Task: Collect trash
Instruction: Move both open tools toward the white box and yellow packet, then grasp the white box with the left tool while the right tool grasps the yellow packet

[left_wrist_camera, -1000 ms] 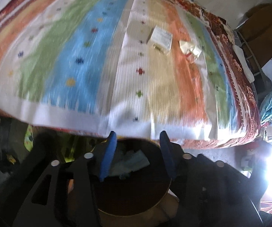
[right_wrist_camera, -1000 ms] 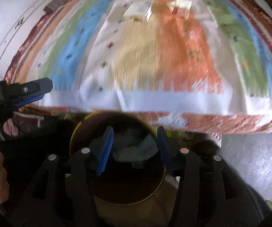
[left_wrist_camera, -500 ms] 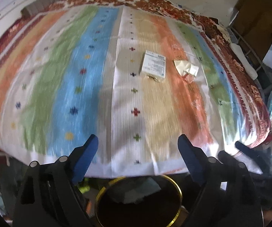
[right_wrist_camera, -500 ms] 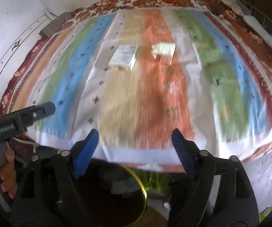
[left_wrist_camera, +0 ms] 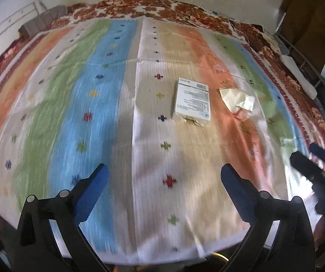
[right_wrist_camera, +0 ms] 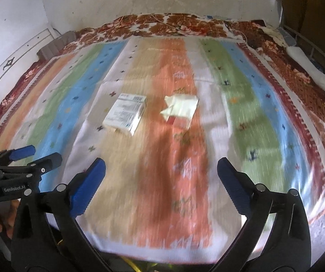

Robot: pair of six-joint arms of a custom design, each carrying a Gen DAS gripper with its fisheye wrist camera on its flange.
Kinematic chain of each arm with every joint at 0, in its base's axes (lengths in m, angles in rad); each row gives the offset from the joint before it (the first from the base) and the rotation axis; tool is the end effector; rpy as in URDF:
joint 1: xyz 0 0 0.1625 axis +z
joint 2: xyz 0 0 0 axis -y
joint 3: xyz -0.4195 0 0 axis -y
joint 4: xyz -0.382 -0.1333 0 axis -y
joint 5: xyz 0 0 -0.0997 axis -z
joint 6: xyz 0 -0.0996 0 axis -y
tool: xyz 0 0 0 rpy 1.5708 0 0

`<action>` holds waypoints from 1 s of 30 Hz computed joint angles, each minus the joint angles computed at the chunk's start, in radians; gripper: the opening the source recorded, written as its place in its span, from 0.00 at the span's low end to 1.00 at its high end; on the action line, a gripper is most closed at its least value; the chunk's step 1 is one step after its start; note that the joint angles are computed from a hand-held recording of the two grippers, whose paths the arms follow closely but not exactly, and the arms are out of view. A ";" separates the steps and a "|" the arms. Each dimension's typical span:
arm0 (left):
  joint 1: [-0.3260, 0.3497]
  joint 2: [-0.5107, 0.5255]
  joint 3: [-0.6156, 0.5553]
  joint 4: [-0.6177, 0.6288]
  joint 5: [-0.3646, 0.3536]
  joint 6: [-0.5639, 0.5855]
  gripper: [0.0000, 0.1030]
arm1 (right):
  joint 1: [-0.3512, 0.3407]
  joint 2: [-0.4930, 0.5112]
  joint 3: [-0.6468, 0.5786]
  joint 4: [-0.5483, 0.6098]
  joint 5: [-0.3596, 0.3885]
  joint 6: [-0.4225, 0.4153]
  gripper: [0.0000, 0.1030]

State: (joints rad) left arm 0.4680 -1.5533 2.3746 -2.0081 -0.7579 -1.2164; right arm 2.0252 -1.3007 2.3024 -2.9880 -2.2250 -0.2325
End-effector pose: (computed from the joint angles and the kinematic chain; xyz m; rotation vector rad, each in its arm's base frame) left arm -0.2057 -0.3344 0.2015 0.0636 2.3822 -0.7524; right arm 0.2588 -0.3643 0.2129 0.6657 -2.3862 0.6105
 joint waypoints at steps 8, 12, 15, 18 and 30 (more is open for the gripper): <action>0.083 0.115 0.006 -0.199 0.066 0.237 0.94 | -0.085 0.088 -0.026 -0.132 0.047 -0.059 0.91; 0.131 0.163 -0.008 -0.271 0.050 0.280 0.94 | -0.116 0.126 -0.058 -0.158 0.053 -0.068 0.91; 0.139 0.196 -0.016 -0.332 0.058 0.317 0.94 | -0.144 0.146 -0.096 -0.134 0.099 -0.076 0.91; 0.148 0.239 -0.028 -0.395 0.062 0.351 0.94 | -0.174 0.161 -0.145 -0.073 0.133 -0.030 0.91; 0.224 0.418 -0.120 -0.498 0.109 0.432 0.94 | -0.225 0.283 -0.268 -0.054 0.118 -0.075 0.87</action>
